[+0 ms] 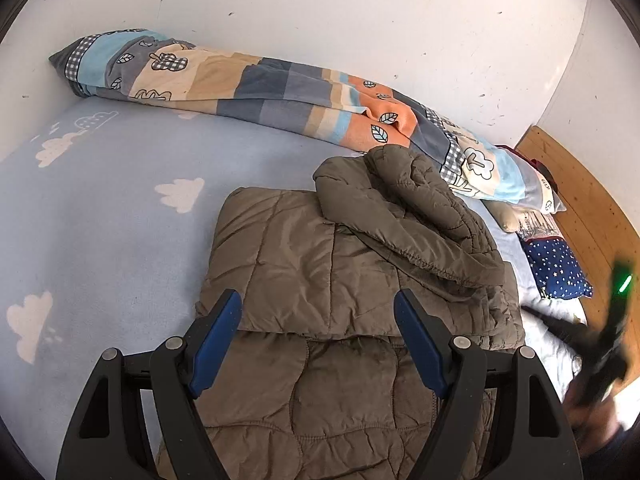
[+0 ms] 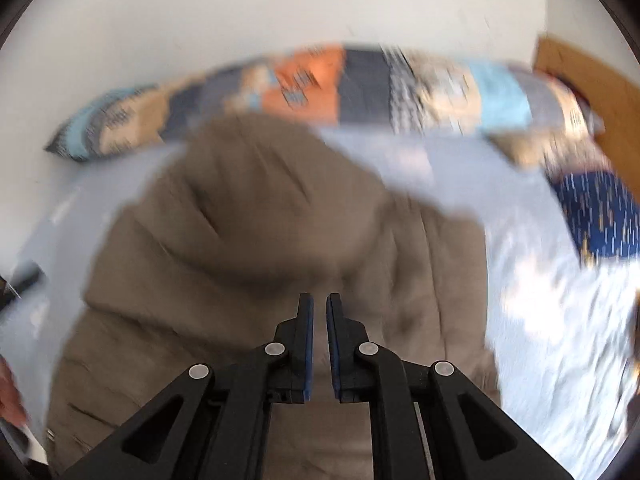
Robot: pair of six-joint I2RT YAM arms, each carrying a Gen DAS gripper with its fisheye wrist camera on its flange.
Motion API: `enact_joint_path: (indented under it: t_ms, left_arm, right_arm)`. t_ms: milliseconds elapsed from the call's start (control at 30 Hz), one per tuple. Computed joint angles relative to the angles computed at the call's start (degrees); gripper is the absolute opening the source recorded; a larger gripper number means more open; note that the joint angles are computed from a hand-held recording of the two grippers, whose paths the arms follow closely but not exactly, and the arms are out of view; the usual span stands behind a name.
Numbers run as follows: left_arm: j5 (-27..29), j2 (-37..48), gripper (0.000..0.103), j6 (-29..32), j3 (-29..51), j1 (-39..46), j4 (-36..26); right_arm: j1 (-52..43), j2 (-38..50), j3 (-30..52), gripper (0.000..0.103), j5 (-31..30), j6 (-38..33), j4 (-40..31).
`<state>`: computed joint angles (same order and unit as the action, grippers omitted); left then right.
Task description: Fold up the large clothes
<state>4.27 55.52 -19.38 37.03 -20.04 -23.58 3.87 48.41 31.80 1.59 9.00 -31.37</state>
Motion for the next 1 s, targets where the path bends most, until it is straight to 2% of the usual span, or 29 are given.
enact_joint_path:
  t_ms: [67, 133, 167, 267, 333, 500, 567, 700, 800, 933, 1000]
  left_arm:
    - [-0.28, 0.71, 0.078, -0.02, 0.22, -0.78, 0.11]
    - [-0.61, 1.03, 0.078, 0.23, 0.35, -1.47, 0.09]
    - [-0.73, 1.05, 0.078, 0.49, 0.47, -1.66, -0.04]
    - [-0.99, 1.35, 0.078, 1.05, 0.78, -1.46, -0.08]
    - [-0.06, 2.1, 0.078, 1.24, 0.97, -0.86, -0.02]
    - [0.65, 4.36, 0.078, 1.43, 2.12, -0.85, -0.47]
    - [0.03, 4.85, 0.078, 1.42, 2.29, -1.33, -0.52]
    - [0.26, 5.89, 0.078, 1.09, 2.44, -1.41, -0.57]
    - [-0.36, 5.83, 0.078, 0.94, 2.4, -1.57, -0.81]
    - [-0.72, 4.72, 0.078, 0.44, 2.26, -1.19, -0.82]
    - [-1.21, 4.51, 0.078, 0.28, 2.18, -1.09, -0.77]
  right_arm:
    - [3.64, 2.92, 4.01, 0.019, 1.34, 1.52, 1.4]
    - [7.66, 10.51, 10.18, 0.045, 3.5, 3.4, 4.03]
    - [8.99, 15.26, 13.41, 0.047, 4.0, 3.87, 6.03]
    - [10.11, 28.4, 20.28, 0.047, 4.15, 5.49, 9.95]
    - [11.37, 34.73, 21.85, 0.047, 4.9, 8.29, 12.42]
    - [13.91, 45.88, 21.47, 0.046, 5.07, 10.79, 14.89]
    - [15.29, 49.11, 19.11, 0.046, 6.12, 12.02, 18.19]
    - [16.28, 50.4, 16.48, 0.047, 7.29, 12.35, 21.63]
    - [16.47, 47.76, 18.27, 0.046, 6.32, 12.4, 17.05]
    - [20.92, 39.93, 18.76, 0.047, 8.9, 14.88, 15.03]
    - [22.3, 39.36, 21.21, 0.047, 7.36, 14.82, 13.7]
